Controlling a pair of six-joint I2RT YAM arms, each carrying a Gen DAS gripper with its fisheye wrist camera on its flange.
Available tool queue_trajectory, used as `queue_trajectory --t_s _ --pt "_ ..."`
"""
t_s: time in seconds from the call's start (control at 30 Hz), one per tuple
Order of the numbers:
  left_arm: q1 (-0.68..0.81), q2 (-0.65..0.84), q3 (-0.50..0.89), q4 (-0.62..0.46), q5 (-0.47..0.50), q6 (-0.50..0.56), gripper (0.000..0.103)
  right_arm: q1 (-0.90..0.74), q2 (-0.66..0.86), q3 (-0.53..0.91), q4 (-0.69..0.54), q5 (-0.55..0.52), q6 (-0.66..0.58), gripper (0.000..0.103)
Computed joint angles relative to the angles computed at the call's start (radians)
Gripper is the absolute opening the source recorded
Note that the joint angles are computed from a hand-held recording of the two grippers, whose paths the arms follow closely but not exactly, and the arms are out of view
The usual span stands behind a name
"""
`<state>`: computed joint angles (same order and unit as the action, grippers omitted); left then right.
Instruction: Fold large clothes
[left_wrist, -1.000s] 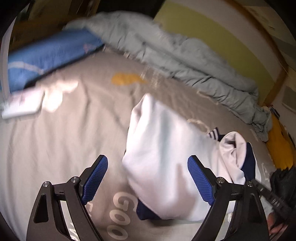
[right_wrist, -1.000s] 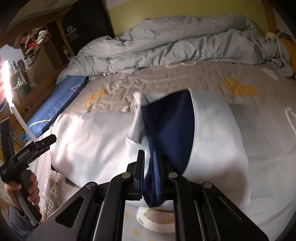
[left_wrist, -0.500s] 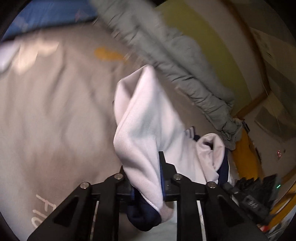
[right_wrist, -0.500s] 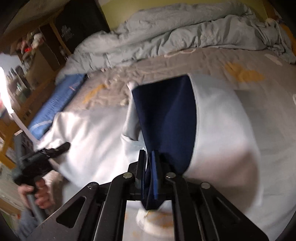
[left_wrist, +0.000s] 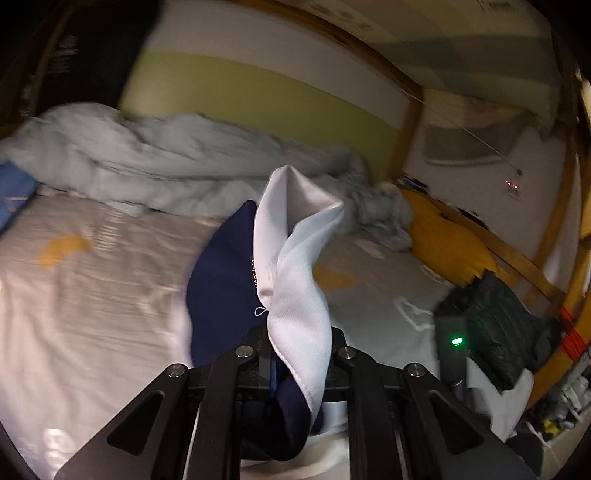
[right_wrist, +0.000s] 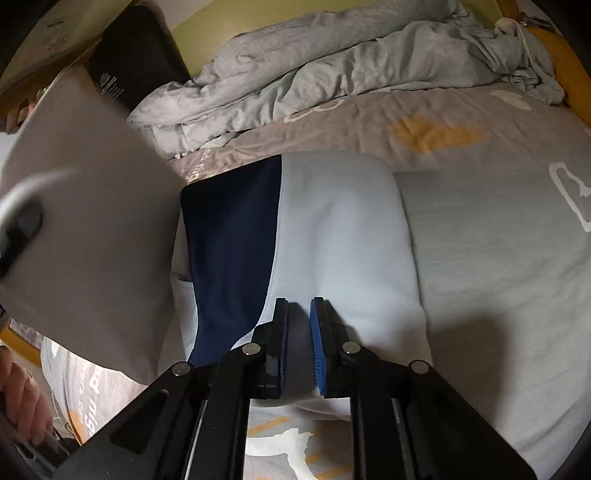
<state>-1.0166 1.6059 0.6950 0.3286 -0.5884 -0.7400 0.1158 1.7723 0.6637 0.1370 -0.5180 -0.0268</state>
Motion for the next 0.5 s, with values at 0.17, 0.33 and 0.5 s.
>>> queue_trajectory --t_s 0.17,0.33,0.5 --pt "-0.010 0.297 0.265 -0.008 0.033 0.012 0.014 -0.161 0.039 0.065 -0.131 -0.207 -0.017 0.013" --pt "-0.021 0.512 0.460 -0.057 0.081 0.036 0.014 -0.333 -0.055 0.092 -0.149 -0.186 0.001 0.013" --pt "-0.066 0.598 0.522 -0.110 -0.019 0.077 0.015 -0.405 -0.033 0.144 -0.170 -0.196 -0.015 0.013"
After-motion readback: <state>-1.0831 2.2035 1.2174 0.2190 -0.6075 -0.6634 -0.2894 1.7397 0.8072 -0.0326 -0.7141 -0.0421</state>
